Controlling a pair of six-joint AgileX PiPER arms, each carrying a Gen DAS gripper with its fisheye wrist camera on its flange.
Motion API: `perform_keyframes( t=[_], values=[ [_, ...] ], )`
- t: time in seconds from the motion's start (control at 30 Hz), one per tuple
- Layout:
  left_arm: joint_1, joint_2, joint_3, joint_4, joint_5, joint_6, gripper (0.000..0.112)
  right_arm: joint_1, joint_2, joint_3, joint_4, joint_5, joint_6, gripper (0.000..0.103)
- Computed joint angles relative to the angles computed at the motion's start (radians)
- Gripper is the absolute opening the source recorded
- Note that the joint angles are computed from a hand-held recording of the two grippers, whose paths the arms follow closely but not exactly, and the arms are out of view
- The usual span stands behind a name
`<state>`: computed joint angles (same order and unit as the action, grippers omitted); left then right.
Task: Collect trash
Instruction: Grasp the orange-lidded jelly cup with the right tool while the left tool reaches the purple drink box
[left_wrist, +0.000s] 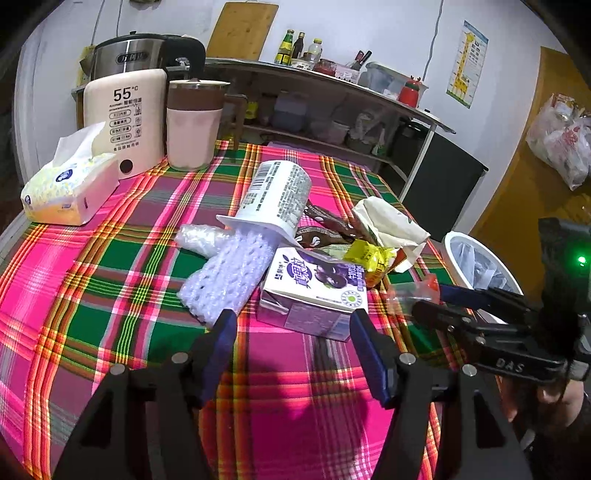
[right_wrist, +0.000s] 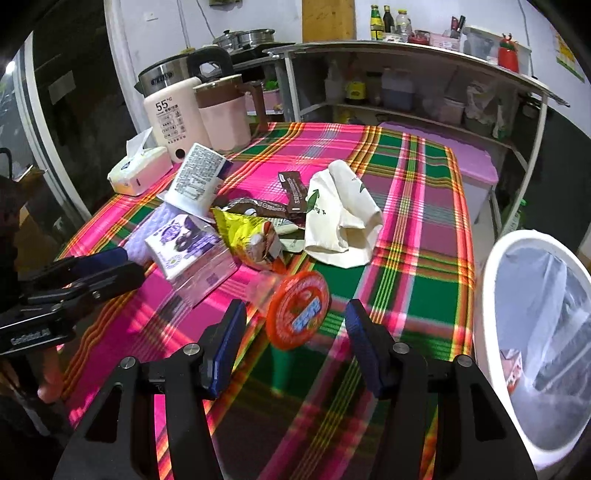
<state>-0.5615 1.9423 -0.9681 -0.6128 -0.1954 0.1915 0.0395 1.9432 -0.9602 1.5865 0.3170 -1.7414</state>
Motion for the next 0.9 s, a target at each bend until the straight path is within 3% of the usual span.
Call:
perform_keyframes(
  t=[0.3,0.43,0.53,0.73,0.9],
  values=[
    [0.018,0.021,-0.023,0.214,0.021,-0.202,0.068,-0.013,0.078,-0.107,-0.217,0.089,0.190,0.056],
    [0.015,0.030,-0.036,0.232,0.034,-0.222,0.068,0.001,0.095,-0.137,-0.282,0.089,0.267,0.056],
    [0.013,0.035,-0.047,0.195,0.044,-0.188,0.068,-0.014,0.092,-0.128,-0.262,0.108,0.263,0.054],
    [0.011,0.063,-0.092,-0.008,0.055,0.016,0.072,-0.039,0.059,-0.071,-0.198,0.113,0.223,0.054],
    [0.026,0.080,-0.119,0.120,0.070,-0.087,0.074,-0.071,0.023,-0.011,-0.144,0.130,0.162,0.054]
  ],
)
